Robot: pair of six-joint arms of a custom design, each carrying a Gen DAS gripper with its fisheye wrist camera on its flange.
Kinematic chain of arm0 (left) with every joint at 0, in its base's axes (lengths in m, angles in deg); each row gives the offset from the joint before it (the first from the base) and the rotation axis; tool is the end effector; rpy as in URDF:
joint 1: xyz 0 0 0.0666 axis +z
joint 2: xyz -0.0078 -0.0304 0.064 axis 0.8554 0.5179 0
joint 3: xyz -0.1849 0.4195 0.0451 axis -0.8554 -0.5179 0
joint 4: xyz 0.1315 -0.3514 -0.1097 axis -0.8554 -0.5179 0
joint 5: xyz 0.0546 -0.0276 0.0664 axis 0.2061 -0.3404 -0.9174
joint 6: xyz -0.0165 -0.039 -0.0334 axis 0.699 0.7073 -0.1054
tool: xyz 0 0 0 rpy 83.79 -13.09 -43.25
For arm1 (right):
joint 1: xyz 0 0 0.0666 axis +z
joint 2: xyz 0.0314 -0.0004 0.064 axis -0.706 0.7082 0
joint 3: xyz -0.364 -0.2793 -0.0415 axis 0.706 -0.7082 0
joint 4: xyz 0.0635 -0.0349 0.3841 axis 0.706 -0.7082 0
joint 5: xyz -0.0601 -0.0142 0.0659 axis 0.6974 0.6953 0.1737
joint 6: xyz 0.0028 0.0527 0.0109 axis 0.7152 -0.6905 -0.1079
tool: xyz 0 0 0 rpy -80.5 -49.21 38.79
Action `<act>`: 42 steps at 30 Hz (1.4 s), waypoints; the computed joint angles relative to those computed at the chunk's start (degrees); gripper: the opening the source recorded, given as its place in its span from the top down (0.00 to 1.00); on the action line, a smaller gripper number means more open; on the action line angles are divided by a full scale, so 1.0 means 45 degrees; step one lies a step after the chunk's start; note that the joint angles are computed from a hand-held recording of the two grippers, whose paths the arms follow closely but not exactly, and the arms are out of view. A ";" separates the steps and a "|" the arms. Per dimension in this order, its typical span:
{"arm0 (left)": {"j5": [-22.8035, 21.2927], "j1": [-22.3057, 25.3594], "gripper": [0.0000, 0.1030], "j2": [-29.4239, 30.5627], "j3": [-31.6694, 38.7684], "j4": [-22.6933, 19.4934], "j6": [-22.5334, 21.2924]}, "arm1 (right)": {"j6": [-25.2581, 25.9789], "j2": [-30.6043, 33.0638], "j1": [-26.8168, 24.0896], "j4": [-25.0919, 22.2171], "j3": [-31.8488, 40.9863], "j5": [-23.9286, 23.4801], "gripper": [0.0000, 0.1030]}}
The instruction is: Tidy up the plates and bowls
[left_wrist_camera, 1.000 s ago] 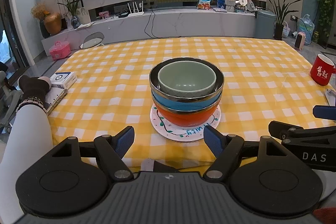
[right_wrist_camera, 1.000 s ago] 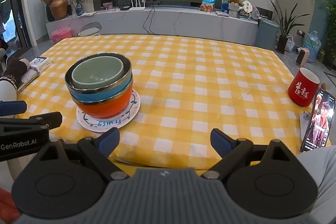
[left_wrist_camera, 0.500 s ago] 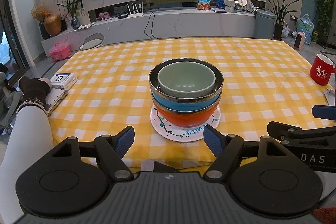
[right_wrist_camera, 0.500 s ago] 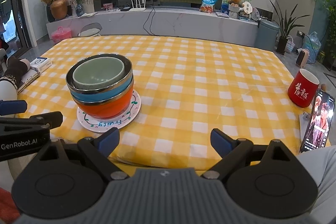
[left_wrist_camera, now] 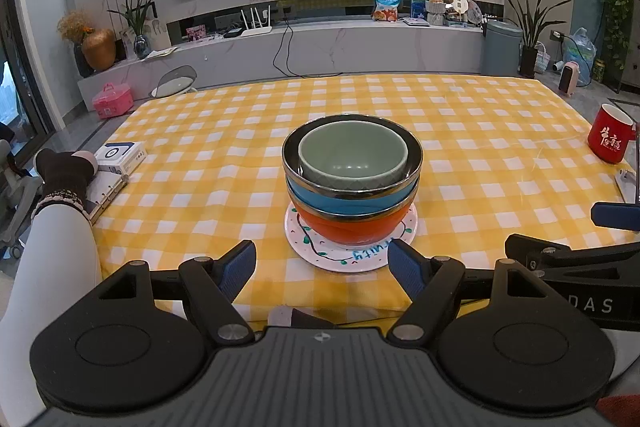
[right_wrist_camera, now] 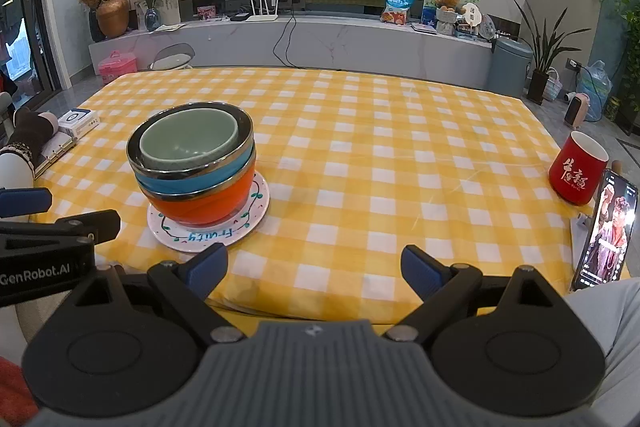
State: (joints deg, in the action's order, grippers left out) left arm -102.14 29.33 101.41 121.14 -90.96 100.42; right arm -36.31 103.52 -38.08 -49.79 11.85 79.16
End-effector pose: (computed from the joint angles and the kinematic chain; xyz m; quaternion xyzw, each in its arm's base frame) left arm 0.5398 -0.2867 0.5102 -0.0101 0.9101 0.0551 0.4105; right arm 0.5491 0.0681 0.4786 -0.0961 0.9059 0.0491 0.4094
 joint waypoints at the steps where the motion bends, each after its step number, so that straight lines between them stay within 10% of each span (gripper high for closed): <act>1: 0.0006 0.0001 0.14 -0.0002 0.0002 -0.0003 -0.0005 | 0.0000 0.0000 0.0000 0.0000 0.0000 0.0000 0.11; 42: 0.0050 -0.0072 0.14 0.0053 0.0045 0.0020 0.0122 | 0.0025 0.0035 0.0016 -0.0148 0.0033 -0.0108 0.11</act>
